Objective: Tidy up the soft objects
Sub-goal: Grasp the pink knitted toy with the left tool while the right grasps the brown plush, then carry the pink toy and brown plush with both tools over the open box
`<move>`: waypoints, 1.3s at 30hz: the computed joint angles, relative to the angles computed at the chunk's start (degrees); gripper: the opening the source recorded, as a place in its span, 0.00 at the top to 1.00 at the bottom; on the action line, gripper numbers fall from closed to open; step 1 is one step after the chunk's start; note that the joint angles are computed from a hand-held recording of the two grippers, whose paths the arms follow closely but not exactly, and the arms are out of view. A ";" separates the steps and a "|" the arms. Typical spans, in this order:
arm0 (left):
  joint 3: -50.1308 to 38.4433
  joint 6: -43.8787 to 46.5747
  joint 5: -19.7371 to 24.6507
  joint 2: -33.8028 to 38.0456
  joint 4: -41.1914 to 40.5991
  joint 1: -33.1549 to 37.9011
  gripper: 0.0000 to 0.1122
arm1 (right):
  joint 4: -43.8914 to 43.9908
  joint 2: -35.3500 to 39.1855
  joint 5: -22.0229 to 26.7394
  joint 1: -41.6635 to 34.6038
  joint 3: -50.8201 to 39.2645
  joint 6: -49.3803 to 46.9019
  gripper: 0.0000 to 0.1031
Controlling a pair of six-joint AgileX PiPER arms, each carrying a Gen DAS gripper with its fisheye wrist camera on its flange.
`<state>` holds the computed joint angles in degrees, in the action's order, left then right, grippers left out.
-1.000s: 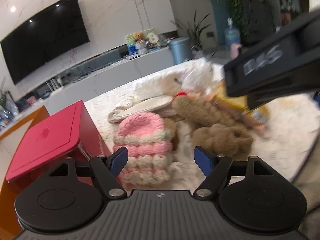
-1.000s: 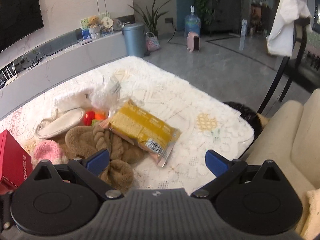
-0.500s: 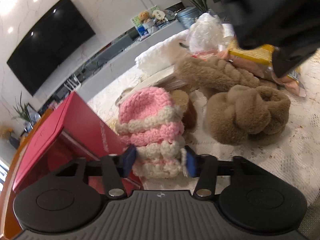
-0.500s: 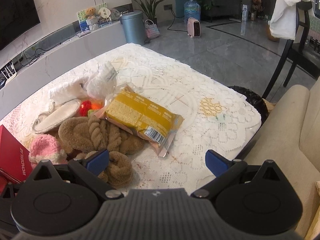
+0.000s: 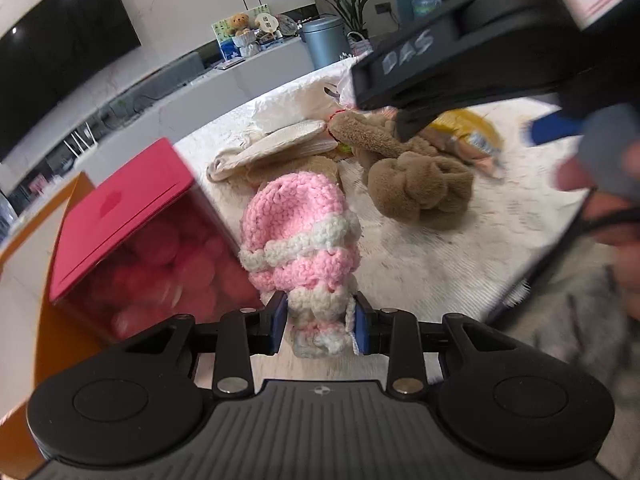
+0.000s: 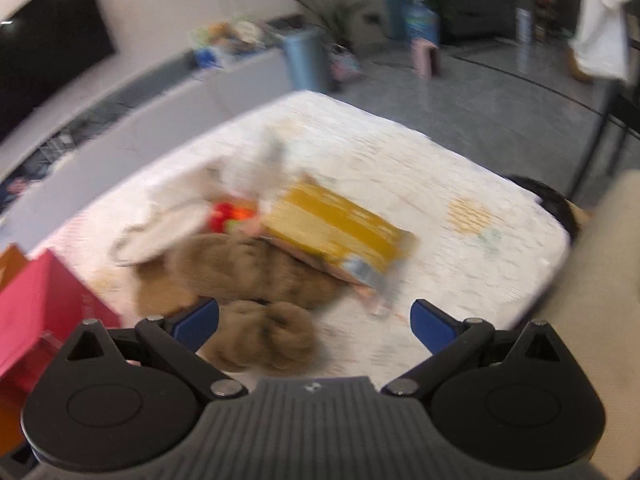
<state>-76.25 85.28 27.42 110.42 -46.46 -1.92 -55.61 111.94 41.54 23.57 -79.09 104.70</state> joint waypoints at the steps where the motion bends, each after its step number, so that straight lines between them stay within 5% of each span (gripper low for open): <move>1: 0.28 1.35 1.38 -0.58 -0.89 1.12 0.66 | 0.01 0.25 -1.20 -0.06 -0.46 -1.16 0.14; 12: 3.14 10.37 7.17 -3.42 -10.22 6.44 0.66 | 24.47 15.23 6.35 -4.80 -23.18 -27.38 0.11; 17: 0.40 5.78 11.36 -2.64 -7.18 8.30 0.66 | 30.08 20.12 9.78 -6.61 -29.74 -32.41 0.10; 24: -1.06 4.42 13.08 -3.51 -7.01 9.37 0.66 | 26.26 18.49 7.51 -5.30 -27.09 -30.63 0.45; 34: -2.90 3.54 17.78 -4.34 -8.17 12.37 0.66 | 18.23 10.57 1.64 -1.58 -15.55 -20.91 0.48; 37: -4.02 2.87 19.38 -4.66 -8.93 13.43 0.66 | 16.15 10.46 4.04 0.11 -16.17 -20.38 0.48; 39: -5.16 1.97 20.50 -4.55 -9.22 14.17 0.66 | 13.97 12.36 10.54 2.28 -20.07 -21.10 0.48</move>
<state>-81.41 87.25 47.93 105.87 -55.68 12.25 -41.63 124.30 52.07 25.85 -99.16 83.60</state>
